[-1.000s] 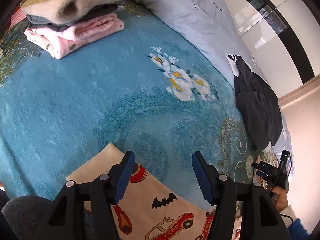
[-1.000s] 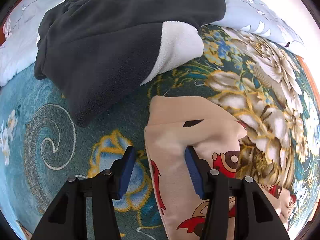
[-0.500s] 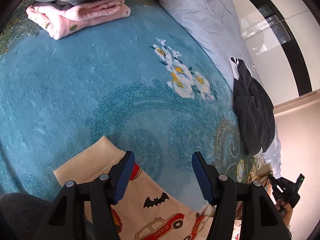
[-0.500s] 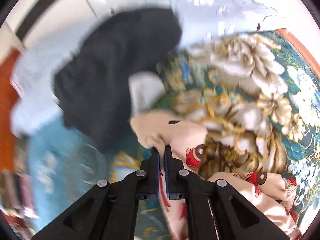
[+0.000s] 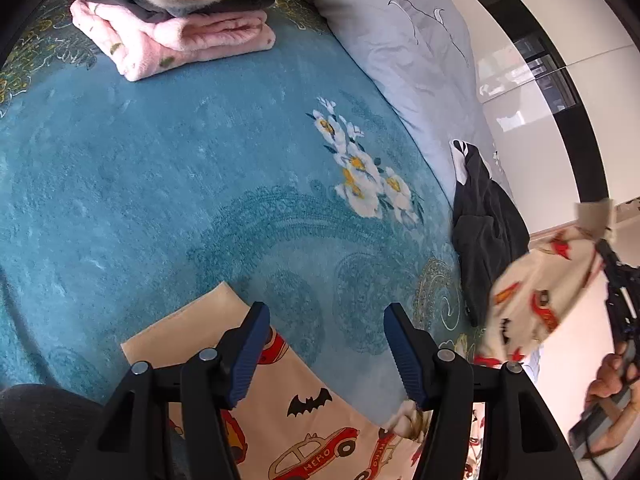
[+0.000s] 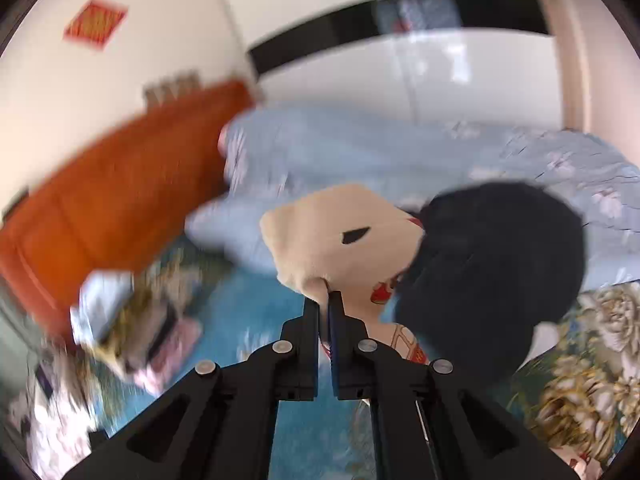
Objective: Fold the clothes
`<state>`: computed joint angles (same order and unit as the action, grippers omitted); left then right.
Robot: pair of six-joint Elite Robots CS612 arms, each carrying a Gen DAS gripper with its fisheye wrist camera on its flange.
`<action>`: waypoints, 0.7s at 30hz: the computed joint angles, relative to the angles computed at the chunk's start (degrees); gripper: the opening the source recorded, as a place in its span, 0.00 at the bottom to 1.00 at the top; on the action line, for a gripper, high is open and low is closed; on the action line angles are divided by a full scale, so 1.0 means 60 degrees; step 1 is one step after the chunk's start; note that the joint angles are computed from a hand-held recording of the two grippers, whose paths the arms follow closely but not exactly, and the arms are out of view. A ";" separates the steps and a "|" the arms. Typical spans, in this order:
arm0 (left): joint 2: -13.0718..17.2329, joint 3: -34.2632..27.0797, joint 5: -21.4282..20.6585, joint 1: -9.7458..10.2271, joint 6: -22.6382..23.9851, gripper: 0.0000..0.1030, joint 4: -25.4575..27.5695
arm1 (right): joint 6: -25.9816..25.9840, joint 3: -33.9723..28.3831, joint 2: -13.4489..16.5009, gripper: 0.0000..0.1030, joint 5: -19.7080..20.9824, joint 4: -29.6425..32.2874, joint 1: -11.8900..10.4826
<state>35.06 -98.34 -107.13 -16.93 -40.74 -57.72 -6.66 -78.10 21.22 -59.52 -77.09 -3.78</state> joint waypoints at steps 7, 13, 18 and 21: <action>0.0039 -0.0098 -0.0019 0.0102 0.0049 0.62 -0.0429 | -0.2658 0.0104 0.0104 0.04 0.0698 0.2903 0.0431; 0.0085 0.0062 -0.0622 0.0175 -0.0147 0.62 -0.0455 | -0.5746 0.0093 -0.0586 0.04 0.3029 0.6065 0.0049; 0.0176 -0.0007 -0.0666 0.0207 -0.0468 0.62 -0.0668 | -0.7108 0.0660 -0.0836 0.04 0.2879 0.6704 0.0214; 0.0133 0.0071 -0.0587 0.0189 -0.0358 0.62 -0.0467 | -0.5467 0.1334 -0.0622 0.05 0.0676 0.4804 0.0743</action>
